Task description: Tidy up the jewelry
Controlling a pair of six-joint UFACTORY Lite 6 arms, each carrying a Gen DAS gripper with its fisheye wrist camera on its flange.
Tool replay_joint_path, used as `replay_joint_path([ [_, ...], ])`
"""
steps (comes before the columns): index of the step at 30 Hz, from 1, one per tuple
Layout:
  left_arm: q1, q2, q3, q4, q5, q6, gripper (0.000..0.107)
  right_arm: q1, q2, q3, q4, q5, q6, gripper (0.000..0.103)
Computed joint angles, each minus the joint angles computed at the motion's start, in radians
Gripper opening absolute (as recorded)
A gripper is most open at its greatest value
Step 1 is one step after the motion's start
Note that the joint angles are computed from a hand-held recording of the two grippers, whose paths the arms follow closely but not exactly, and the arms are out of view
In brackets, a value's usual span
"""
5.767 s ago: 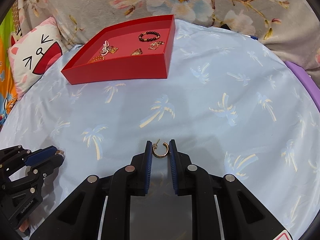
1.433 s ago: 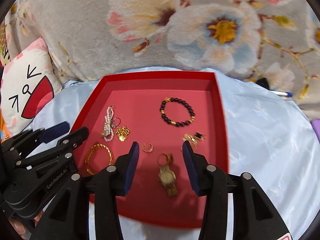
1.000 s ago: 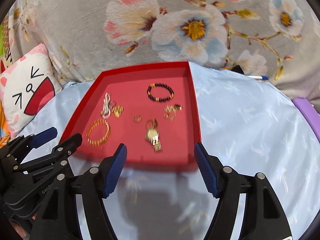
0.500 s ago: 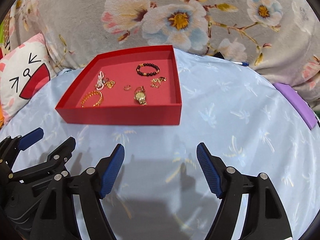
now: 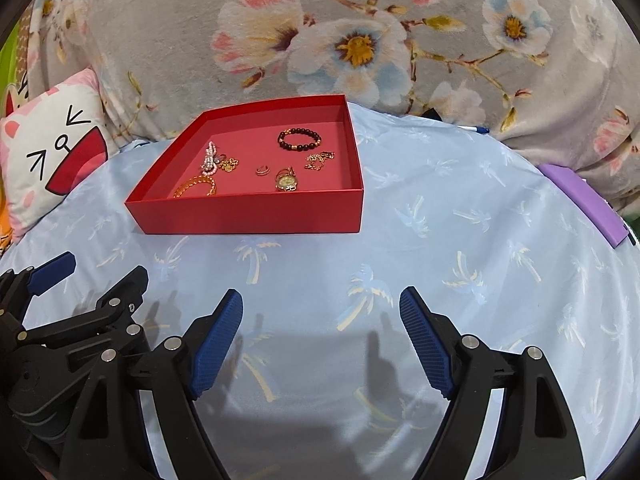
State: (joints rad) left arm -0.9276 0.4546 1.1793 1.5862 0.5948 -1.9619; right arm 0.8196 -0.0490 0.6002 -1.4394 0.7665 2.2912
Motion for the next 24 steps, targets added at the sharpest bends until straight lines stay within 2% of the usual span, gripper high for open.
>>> replay_joint_path([
  [12, 0.004, -0.010, -0.009, 0.008, 0.000, -0.007, 0.080, -0.004, 0.009, 0.007, 0.000, -0.001, 0.000, 0.079],
  [24, -0.005, -0.021, -0.021, 0.014, 0.032, -0.024, 0.080, 0.033, 0.026, 0.027, 0.030, 0.063, -0.004, 0.079],
])
